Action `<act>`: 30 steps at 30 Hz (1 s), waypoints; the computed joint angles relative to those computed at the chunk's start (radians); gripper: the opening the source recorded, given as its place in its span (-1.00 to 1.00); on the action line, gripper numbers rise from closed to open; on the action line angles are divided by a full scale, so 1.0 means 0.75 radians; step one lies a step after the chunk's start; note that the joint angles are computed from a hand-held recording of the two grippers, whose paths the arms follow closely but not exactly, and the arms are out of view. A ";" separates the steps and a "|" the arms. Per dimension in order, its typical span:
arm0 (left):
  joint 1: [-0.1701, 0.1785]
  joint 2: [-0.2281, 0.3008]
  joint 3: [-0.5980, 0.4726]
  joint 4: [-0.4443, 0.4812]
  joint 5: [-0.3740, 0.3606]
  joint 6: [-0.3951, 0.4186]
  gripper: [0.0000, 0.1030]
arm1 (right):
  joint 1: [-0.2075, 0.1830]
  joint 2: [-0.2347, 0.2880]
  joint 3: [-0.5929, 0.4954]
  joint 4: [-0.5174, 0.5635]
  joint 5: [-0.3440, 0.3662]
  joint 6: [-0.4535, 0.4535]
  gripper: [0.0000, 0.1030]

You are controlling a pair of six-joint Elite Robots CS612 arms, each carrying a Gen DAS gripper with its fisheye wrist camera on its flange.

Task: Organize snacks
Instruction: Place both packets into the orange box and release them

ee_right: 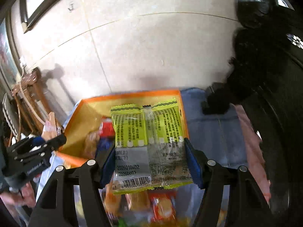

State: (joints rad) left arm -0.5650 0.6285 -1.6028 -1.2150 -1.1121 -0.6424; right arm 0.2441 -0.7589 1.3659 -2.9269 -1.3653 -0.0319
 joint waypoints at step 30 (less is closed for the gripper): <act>0.041 -0.085 0.195 0.004 0.124 -0.031 0.87 | 0.064 0.154 -0.289 0.200 -0.178 0.008 0.62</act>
State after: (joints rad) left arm -0.5344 0.5648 -1.4565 -1.2117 -1.0188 -0.6659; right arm 0.2921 -0.6433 1.1495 -2.7767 -1.4990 -0.0262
